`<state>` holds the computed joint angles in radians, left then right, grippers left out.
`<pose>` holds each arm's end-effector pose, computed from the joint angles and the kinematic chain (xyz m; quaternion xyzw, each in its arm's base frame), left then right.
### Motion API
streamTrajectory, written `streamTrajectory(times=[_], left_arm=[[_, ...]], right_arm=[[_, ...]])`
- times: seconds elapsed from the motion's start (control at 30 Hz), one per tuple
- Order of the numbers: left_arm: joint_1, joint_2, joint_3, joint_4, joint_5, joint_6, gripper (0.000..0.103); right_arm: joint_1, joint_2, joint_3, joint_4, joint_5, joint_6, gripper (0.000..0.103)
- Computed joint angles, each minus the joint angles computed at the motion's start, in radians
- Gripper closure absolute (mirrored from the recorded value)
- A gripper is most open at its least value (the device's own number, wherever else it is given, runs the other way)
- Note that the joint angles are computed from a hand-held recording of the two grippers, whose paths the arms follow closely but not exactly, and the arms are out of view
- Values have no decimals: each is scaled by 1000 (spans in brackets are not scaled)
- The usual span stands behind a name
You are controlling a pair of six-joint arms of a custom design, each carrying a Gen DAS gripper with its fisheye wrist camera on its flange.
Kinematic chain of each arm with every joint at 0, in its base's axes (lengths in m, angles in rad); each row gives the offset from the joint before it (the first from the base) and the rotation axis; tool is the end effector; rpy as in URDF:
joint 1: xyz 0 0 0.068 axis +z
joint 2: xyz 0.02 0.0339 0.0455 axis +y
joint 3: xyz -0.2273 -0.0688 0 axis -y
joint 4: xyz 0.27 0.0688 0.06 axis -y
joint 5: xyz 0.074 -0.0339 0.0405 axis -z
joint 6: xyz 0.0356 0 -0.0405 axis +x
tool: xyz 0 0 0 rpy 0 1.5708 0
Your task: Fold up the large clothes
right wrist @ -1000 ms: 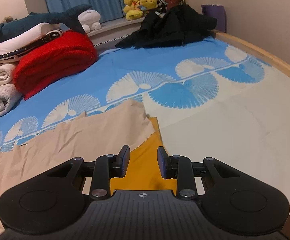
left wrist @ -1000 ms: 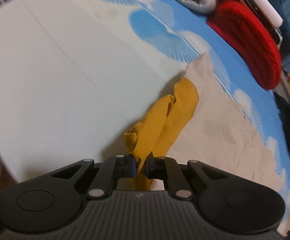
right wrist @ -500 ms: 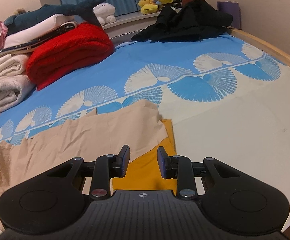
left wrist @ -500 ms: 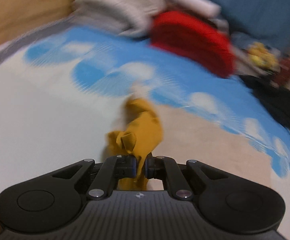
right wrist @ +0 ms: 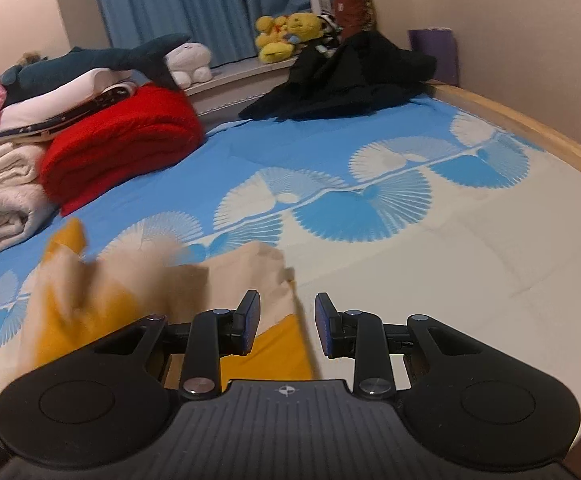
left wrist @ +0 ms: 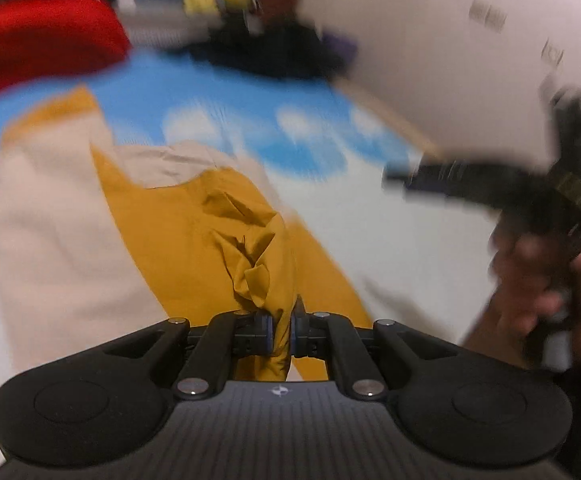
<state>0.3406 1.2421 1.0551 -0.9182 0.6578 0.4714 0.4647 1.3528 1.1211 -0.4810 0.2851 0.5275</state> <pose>0.2608 0.0693 0.2461 0.1345 0.9140 -0.2025 0.3247 0.2988 0.1386 0.2611 0.0873 0.8978 0.0824 0.4236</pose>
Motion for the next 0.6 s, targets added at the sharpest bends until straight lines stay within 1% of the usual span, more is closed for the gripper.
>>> streamTrajectory(times=[0.07, 0.1, 0.13, 0.17, 0.2, 0.27, 0.3, 0.33, 0.4, 0.43, 0.47, 0.5, 0.53, 0.57, 0.6], left_arm=[[-60, 109, 25, -7, -56, -53, 88], [-72, 173, 48, -17, -73, -77, 78], [-72, 243, 82, -31, -84, -98, 74], [-67, 300, 114, -39, -89, -116, 74], [-59, 335, 132, -44, -87, -131, 72], [-34, 393, 183, -83, -56, -146, 66], [-13, 410, 210, -119, -25, -141, 55], [12, 429, 247, -162, 15, -131, 37], [63, 442, 324, -243, 85, -95, 23], [98, 439, 354, -270, 124, -65, 20], [134, 437, 378, -295, 163, -33, 20], [169, 431, 394, -311, 186, -6, 20], [190, 409, 384, -278, 172, -14, 20], [201, 366, 355, -199, 125, -54, 20], [209, 326, 317, -110, 50, -84, 20]], right_arm=[[-18, -21, -17, 2, -20, 12, 71], [-23, -27, -22, 3, -29, 15, 71], [-26, -31, -25, 4, -39, 15, 71], [-28, -33, -28, 9, -54, 17, 71], [-29, -34, -29, 17, -75, 21, 71], [-33, -18, -25, 43, -155, 34, 71], [-33, -2, -16, 54, -198, 43, 71], [-34, 19, -5, 68, -246, 53, 71], [-28, 82, 27, 93, -349, 76, 69], [-22, 122, 55, 90, -390, 83, 66], [-11, 171, 86, 96, -437, 93, 64], [1, 208, 106, 112, -472, 99, 59], [17, 258, 140, 114, -503, 101, 57], [32, 311, 193, 87, -518, 96, 57], [52, 363, 244, 66, -524, 87, 55]])
